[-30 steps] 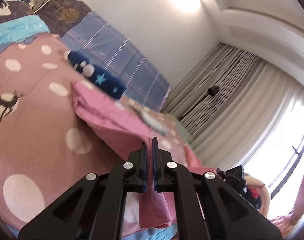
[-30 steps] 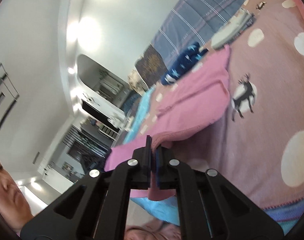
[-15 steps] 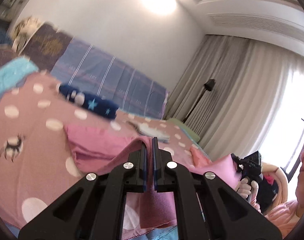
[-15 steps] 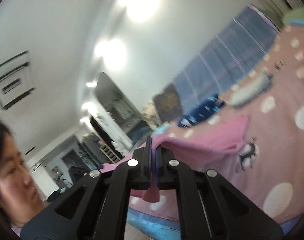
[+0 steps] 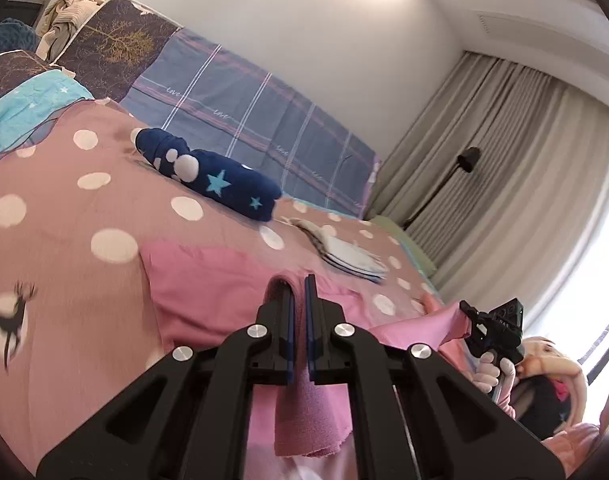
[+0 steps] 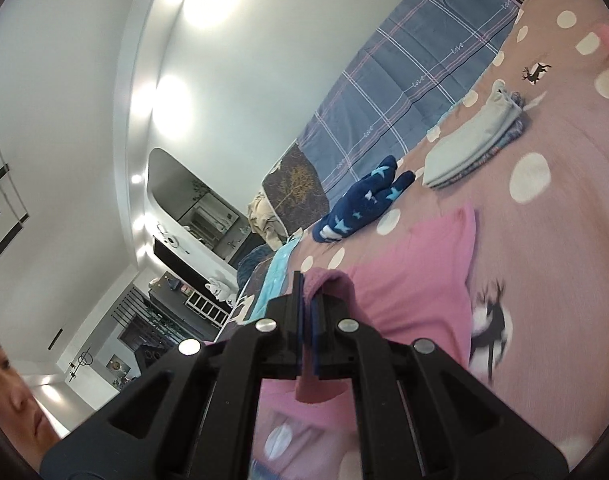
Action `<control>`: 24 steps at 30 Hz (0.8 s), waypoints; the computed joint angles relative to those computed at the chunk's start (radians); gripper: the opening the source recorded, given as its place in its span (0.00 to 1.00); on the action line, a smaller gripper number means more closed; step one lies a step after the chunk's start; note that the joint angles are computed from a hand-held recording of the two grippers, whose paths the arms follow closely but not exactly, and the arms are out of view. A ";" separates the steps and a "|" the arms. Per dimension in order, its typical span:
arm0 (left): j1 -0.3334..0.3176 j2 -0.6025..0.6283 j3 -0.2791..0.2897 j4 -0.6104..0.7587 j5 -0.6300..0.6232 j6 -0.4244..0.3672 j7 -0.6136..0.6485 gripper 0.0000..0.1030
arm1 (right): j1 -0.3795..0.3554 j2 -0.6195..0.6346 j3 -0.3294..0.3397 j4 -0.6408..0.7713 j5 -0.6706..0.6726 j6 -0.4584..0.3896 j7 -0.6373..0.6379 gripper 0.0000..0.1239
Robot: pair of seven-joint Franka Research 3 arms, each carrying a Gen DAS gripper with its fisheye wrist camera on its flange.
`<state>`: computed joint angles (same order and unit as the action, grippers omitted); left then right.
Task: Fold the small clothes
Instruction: 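Grasp the shirt hem with both grippers and lift it toward the collar, then lay the lifted hem onto the shirt body and open both grippers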
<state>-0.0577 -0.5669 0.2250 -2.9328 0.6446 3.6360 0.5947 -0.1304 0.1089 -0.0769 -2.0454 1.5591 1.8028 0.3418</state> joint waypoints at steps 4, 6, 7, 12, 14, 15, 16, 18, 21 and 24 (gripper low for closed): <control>-0.013 0.178 0.045 0.140 0.034 -0.030 -0.019 0.04 | 0.032 0.164 0.048 0.197 -0.010 0.085 0.081 0.02; -0.012 0.289 0.073 0.221 0.067 -0.036 -0.066 0.04 | 0.047 0.260 0.079 0.311 -0.048 0.153 0.152 0.02; -0.002 0.360 0.072 0.272 0.066 -0.056 -0.082 0.04 | 0.056 0.300 0.090 0.356 -0.076 0.193 0.179 0.02; 0.089 0.651 0.048 0.517 0.424 -0.116 -0.465 0.04 | 0.117 0.499 0.121 0.557 -0.262 0.361 0.361 0.02; 0.136 0.696 0.020 0.542 0.460 -0.073 -0.519 0.06 | 0.112 0.537 0.141 0.580 -0.292 0.376 0.383 0.03; 0.146 0.690 0.017 0.524 0.423 -0.041 -0.483 0.06 | 0.105 0.544 0.152 0.581 -0.303 0.379 0.384 0.03; 0.155 0.680 0.012 0.506 0.396 -0.021 -0.446 0.06 | 0.095 0.550 0.164 0.583 -0.312 0.378 0.383 0.04; 0.193 0.656 -0.015 0.514 0.490 -0.051 -0.502 0.12 | 0.067 0.554 0.191 0.584 -0.323 0.362 0.381 0.05; 0.232 0.619 -0.051 0.484 0.520 -0.049 -0.521 0.22 | 0.041 0.541 0.224 0.571 -0.351 0.371 0.373 0.08; 0.265 0.591 -0.093 0.458 0.554 -0.031 -0.548 0.23 | 0.036 0.510 0.234 0.542 -0.397 0.372 0.375 0.12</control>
<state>0.2074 0.0237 0.1320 -2.4744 1.1989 3.6049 0.0462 -0.0948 0.6193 0.1571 -1.5033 1.1626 2.1745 0.7167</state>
